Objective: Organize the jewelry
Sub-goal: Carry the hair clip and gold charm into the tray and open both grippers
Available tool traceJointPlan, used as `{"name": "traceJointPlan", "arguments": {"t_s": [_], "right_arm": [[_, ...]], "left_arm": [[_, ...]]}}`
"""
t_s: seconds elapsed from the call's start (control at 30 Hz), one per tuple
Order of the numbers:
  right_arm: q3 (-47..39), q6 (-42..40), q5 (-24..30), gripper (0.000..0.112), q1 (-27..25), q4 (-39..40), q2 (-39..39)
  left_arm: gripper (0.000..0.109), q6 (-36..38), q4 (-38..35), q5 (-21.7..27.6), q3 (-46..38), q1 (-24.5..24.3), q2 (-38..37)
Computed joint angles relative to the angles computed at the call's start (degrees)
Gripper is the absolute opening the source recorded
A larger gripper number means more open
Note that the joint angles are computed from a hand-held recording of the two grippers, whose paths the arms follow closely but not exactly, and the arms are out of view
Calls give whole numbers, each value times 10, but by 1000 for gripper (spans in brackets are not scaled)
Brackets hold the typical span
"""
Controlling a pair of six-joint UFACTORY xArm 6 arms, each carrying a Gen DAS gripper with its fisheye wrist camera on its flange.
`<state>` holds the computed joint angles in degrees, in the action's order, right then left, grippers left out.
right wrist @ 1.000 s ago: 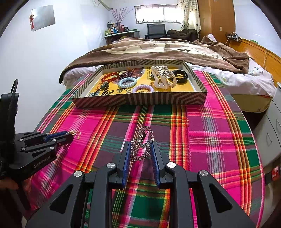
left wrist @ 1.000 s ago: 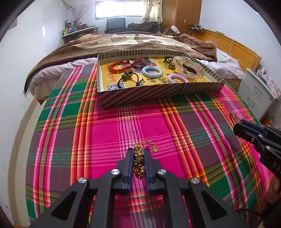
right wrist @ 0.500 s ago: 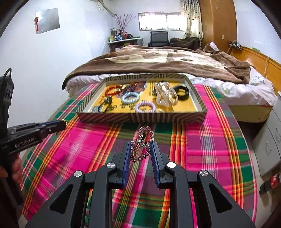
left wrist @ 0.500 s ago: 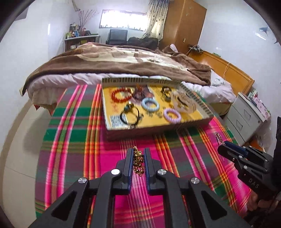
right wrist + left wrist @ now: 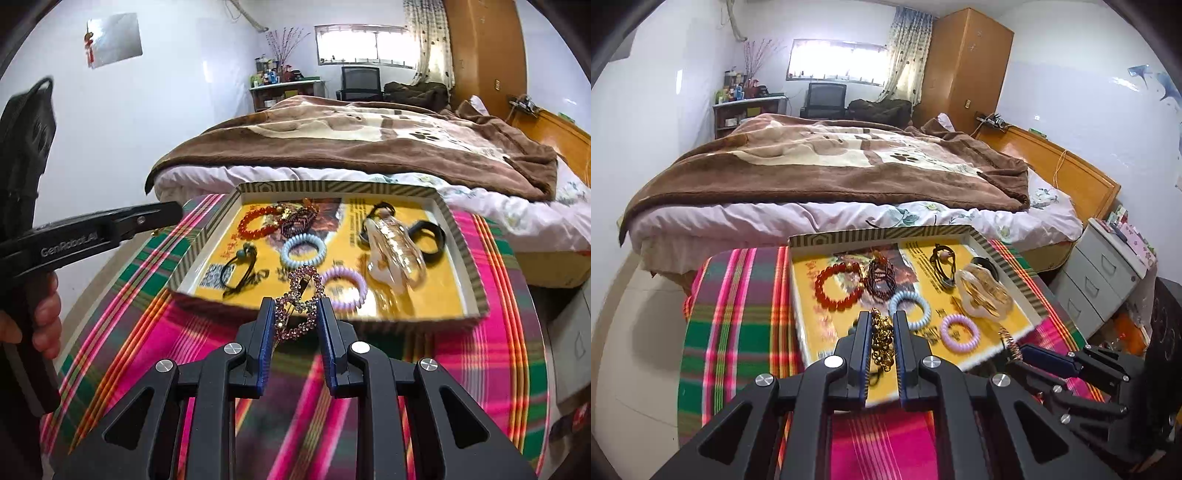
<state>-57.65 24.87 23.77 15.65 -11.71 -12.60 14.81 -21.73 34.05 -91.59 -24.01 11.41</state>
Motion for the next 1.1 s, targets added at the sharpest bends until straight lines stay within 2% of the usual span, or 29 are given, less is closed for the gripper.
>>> {"name": "traceJointPlan", "arguments": {"t_s": [0.1,0.37,0.57,0.8,0.83,0.9,0.93,0.97,1.1], "right_arm": [[-27,-27,-5,23,-2,25,36],[-93,-101,15,23,-9,97,120],[-113,-124,28,23,-10,113,147],[-125,-115,41,24,-8,94,159],[-125,-110,42,24,-8,87,159],[-123,-105,40,24,-7,82,158],[-122,-105,39,24,-7,82,158],[-122,-100,39,24,-7,75,157],[-123,-94,38,24,-6,71,157]], "left_arm": [[11,0,-12,24,-63,5,57],[11,-39,22,78,-171,9,159],[12,-58,45,89,-186,6,184],[13,-72,53,100,-183,9,188],[14,-72,55,101,-184,9,188],[27,-75,57,97,-180,10,185],[40,-74,55,96,-177,12,182],[46,-69,50,91,-166,13,175],[49,-67,55,90,-158,12,167]]}}
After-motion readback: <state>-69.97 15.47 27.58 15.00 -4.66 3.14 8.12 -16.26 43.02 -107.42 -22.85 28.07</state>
